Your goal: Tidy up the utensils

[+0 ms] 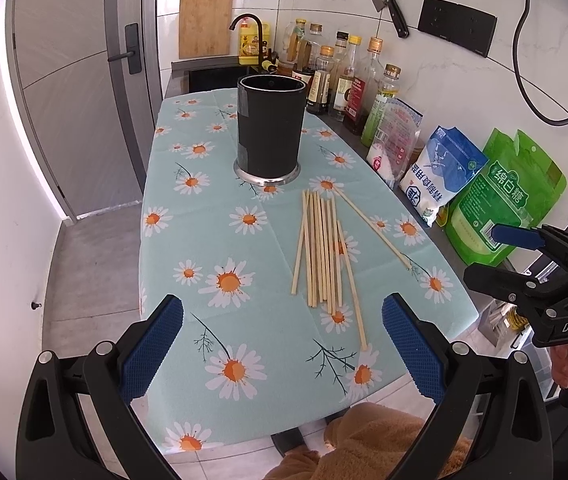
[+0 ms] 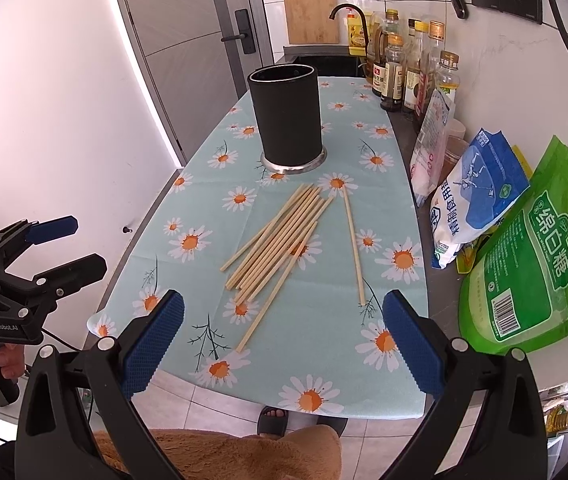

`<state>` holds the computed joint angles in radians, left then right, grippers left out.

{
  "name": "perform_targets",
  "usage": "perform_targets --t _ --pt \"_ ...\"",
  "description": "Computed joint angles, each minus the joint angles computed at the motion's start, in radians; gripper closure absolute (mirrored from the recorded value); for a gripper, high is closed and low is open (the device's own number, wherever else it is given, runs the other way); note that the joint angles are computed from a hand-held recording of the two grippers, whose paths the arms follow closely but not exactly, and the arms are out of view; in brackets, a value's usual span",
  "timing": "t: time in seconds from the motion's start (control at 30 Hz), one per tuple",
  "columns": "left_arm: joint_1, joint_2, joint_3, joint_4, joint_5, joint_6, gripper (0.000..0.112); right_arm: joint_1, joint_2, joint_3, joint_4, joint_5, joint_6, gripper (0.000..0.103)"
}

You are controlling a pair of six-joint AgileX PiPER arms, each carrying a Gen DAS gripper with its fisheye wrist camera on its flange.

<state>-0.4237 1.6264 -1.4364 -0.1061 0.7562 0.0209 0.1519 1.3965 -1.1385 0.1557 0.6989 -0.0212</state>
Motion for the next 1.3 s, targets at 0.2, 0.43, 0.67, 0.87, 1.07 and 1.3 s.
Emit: perform_targets --t 0.2,0.43,0.67,0.87,1.07,1.3 --pt "-0.001 0.001 0.002 -0.001 0.002 -0.001 0.016 -0.005 0.003 0.007 0.007 -0.002 -0.007 0.004" --pt "-0.003 -0.002 0.002 -0.005 0.001 0.003 0.016 -0.008 0.001 0.012 0.014 -0.004 -0.016 0.004" --pt "-0.007 0.004 -0.005 -0.002 -0.003 -0.001 0.016 -0.010 0.004 0.010 0.012 -0.005 -0.011 0.004" --pt "0.006 0.056 -0.063 -0.012 0.019 0.025 0.016 -0.044 0.049 -0.034 0.047 0.019 -0.061 0.004" --pt "0.055 0.139 -0.159 -0.117 0.059 0.116 0.016 -0.106 0.181 -0.159 0.125 0.083 -0.169 0.004" --pt "0.107 0.342 -0.433 -0.167 0.233 0.157 0.016 -0.102 0.463 -0.522 0.002 0.329 -0.138 0.004"
